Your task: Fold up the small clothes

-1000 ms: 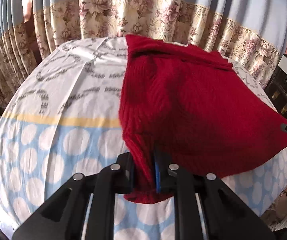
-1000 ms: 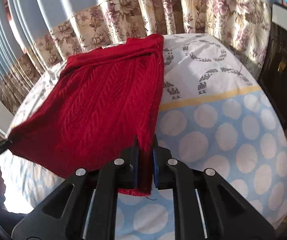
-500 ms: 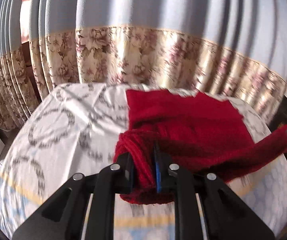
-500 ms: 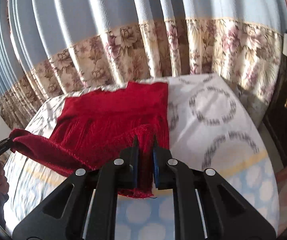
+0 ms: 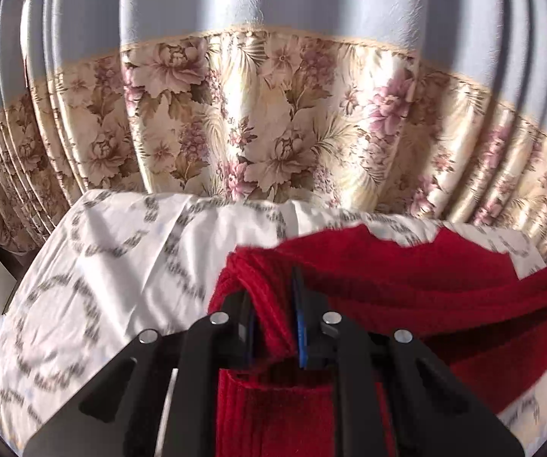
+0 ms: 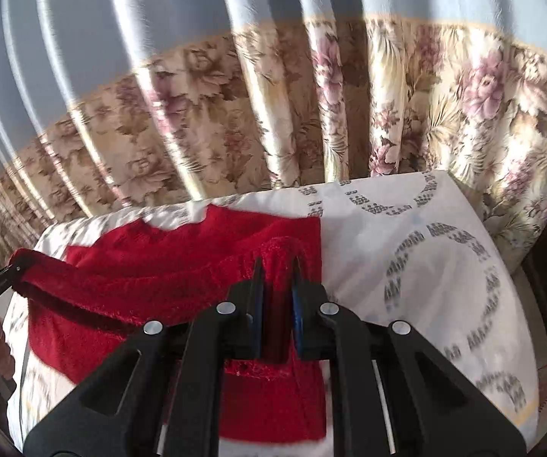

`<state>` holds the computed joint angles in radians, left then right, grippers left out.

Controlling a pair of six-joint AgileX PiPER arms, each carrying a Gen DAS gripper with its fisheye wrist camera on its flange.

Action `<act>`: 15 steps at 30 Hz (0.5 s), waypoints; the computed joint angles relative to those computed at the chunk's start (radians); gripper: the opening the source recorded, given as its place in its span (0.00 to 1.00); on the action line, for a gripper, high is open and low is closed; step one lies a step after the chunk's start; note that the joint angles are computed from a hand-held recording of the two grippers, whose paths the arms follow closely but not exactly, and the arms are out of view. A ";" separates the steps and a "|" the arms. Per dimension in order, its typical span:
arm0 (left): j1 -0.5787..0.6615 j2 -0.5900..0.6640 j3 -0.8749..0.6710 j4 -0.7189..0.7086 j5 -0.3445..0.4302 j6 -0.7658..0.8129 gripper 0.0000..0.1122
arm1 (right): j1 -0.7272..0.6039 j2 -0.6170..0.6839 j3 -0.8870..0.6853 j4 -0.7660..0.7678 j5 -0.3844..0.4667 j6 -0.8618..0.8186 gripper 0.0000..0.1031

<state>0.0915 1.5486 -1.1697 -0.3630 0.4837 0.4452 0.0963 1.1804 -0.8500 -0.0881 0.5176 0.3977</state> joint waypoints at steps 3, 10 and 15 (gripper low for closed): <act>-0.050 0.124 -0.128 0.116 0.021 -0.143 0.14 | -0.074 0.158 -0.070 0.129 -0.038 -0.124 0.12; -0.093 0.405 -0.447 0.245 0.164 -0.333 0.19 | -0.142 0.451 -0.304 0.268 -0.012 -0.229 0.14; -0.088 0.516 -0.649 0.242 0.289 -0.340 0.50 | -0.132 0.544 -0.426 0.094 0.003 -0.038 0.54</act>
